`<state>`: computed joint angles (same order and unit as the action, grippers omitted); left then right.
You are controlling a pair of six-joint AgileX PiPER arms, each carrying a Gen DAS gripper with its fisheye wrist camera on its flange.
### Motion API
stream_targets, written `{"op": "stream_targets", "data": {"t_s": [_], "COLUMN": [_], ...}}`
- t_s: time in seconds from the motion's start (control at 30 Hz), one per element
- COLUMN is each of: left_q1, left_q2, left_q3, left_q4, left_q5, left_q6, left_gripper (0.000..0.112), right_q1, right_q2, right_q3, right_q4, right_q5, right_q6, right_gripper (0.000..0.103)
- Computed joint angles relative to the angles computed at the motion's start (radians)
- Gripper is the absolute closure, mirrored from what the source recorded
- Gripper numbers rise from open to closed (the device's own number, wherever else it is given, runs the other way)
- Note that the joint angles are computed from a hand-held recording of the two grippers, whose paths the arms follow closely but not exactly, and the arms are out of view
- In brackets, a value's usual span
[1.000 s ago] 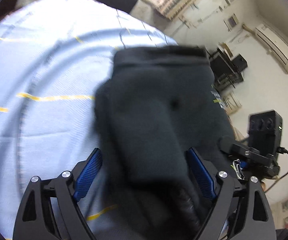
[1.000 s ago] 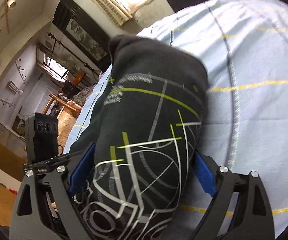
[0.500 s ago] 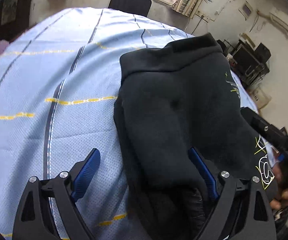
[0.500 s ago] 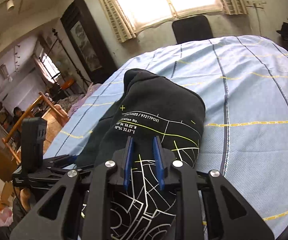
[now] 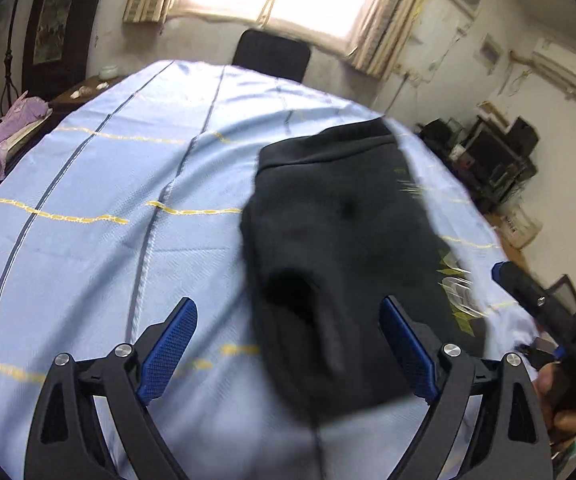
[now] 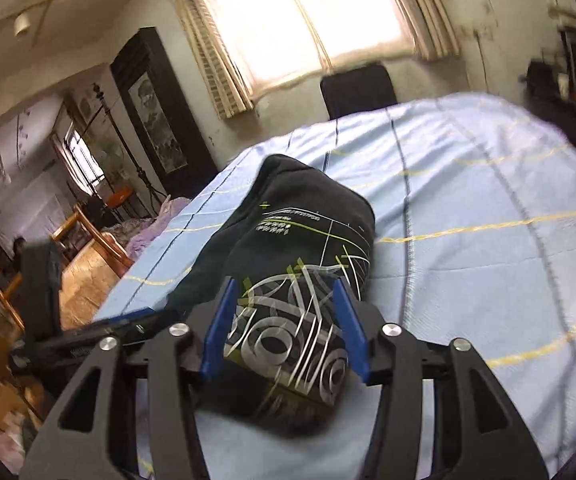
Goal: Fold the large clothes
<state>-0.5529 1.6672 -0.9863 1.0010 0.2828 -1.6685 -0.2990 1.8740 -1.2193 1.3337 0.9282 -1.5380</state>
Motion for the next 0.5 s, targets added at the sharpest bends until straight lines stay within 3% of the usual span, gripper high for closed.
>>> {"op": "stream_targets", "data": {"t_s": [0.1, 0.2, 0.3, 0.5], "left_q1": [-0.124, -0.293, -0.441, -0.616], "left_q2": [-0.063, -0.095, -0.116, -0.106], "left_q3": [0.025, 0.009, 0.009, -0.039], "left_q4": [0.151, 0.229, 0.260, 0.227], "left_q5": [0.105, 0.320, 0.511, 0.788], "left_q6": [-0.174, -0.260, -0.309, -0.300], "left_gripper": [0.019, 0.013, 0.013, 0.013], "right_q1": [-0.047, -0.102, -0.171, -0.290], "right_q2": [-0.141, -0.246, -0.368, -0.528], "right_q3": [0.149, 0.235, 0.349, 0.483], "right_q4": [0.054, 0.069, 0.100, 0.099], "right_q5": [0.003, 0.061, 0.110, 0.164], "right_q6": [-0.119, -0.188, -0.292, -0.360], "right_gripper": [0.028, 0.014, 0.009, 0.005]}}
